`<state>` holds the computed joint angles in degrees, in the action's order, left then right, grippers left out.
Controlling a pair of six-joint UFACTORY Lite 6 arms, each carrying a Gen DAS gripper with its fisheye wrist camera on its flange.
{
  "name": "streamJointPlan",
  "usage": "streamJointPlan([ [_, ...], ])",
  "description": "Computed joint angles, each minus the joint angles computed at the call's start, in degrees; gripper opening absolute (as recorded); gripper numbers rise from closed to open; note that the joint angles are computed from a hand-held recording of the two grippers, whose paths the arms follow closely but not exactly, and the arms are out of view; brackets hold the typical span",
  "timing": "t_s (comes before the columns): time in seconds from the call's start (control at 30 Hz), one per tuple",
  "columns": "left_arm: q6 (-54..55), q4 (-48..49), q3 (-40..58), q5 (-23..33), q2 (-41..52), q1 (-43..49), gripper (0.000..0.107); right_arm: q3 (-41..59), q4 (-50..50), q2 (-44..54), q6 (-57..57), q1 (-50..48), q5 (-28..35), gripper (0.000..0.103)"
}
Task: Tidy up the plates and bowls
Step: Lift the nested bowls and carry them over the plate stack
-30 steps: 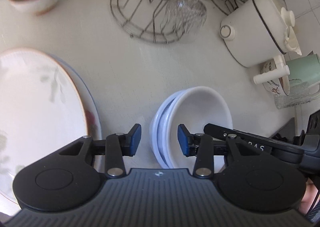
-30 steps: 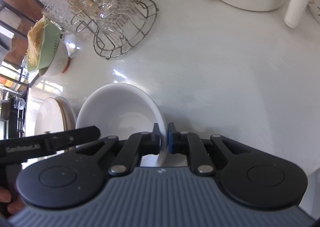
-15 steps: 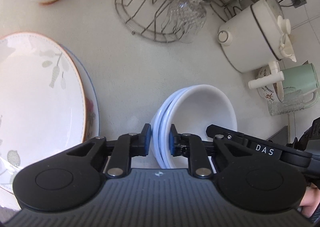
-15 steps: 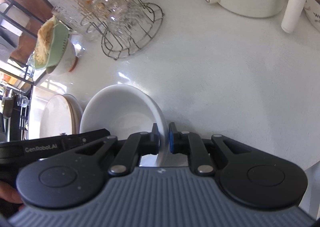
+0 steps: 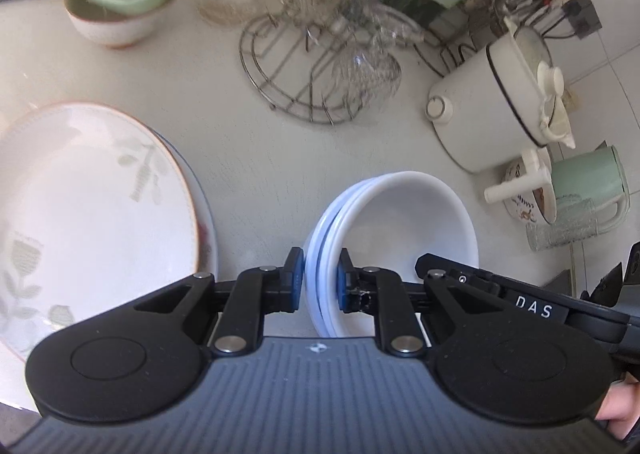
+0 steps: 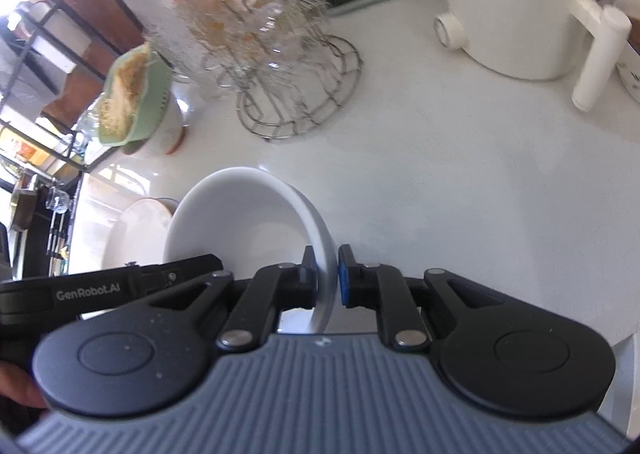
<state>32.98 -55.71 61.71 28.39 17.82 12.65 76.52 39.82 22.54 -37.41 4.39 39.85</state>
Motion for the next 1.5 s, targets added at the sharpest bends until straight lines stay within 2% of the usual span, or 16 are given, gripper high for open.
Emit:
streamJointPlan([
  [0.43,2.7,1.3,-2.3,3.0,-5.8,6.6,0.019,3.0,-1.7,-1.0,5.7,5.5,0.4,0.014],
  [0.63,6.5,0.3,-2.5,6.4,-6.7,12.2,0.019,3.4,-2.8,-1.7,8.5,9.7,-1.6,0.015],
  [1.0,11.1,0.5,-3.6,9.0,-7.7,22.3,0.020,6.8,-5.2,1.4,14.4,18.7,-4.3,0.015],
  [1.3,15.1,2.5,-3.2,10.9,-3.9,31.4,0.020,9.3,-9.3,6.3,21.6,27.4,-7.4,0.015],
  [1.5,19.7,0.6,0.0,13.7,3.2,36.6,0.020,10.5,-13.2,9.6,29.6,31.5,-9.7,0.015],
])
